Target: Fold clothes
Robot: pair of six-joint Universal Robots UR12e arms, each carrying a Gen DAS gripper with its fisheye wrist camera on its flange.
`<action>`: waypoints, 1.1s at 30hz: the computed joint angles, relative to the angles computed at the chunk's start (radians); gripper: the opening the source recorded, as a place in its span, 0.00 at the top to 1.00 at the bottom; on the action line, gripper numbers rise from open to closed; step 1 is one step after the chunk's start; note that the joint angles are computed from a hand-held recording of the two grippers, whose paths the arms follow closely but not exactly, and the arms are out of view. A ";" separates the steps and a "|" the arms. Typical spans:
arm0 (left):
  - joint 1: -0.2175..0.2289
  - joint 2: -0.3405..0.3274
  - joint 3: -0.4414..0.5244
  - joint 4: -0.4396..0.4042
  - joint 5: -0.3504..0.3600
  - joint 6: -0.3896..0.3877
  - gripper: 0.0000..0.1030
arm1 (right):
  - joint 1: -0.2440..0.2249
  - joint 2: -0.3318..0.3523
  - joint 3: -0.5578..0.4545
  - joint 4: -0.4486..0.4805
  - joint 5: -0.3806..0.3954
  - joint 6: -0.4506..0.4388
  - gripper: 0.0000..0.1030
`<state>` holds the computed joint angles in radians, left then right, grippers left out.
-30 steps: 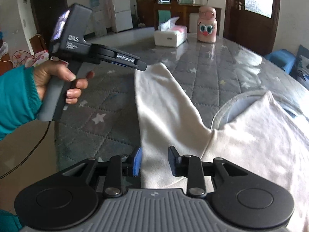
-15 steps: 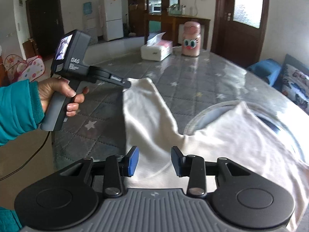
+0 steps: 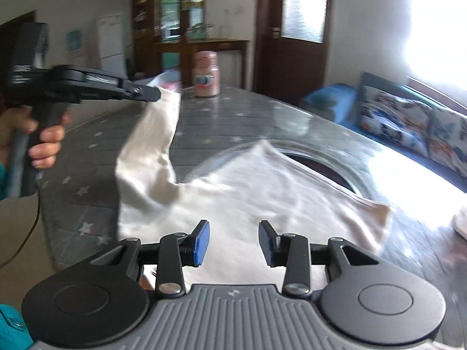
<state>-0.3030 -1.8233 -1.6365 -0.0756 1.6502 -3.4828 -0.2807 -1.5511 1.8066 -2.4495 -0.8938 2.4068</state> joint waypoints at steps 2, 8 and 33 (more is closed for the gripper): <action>-0.016 -0.012 0.019 0.015 -0.066 0.003 0.94 | -0.020 -0.005 0.010 -0.024 -0.010 0.027 0.64; -0.062 -0.050 0.053 0.034 -0.251 0.050 0.94 | -0.069 -0.007 0.026 -0.064 -0.059 0.117 0.64; 0.014 -0.010 -0.036 -0.256 -0.194 0.151 0.79 | -0.032 0.041 0.028 -0.006 -0.085 0.160 0.65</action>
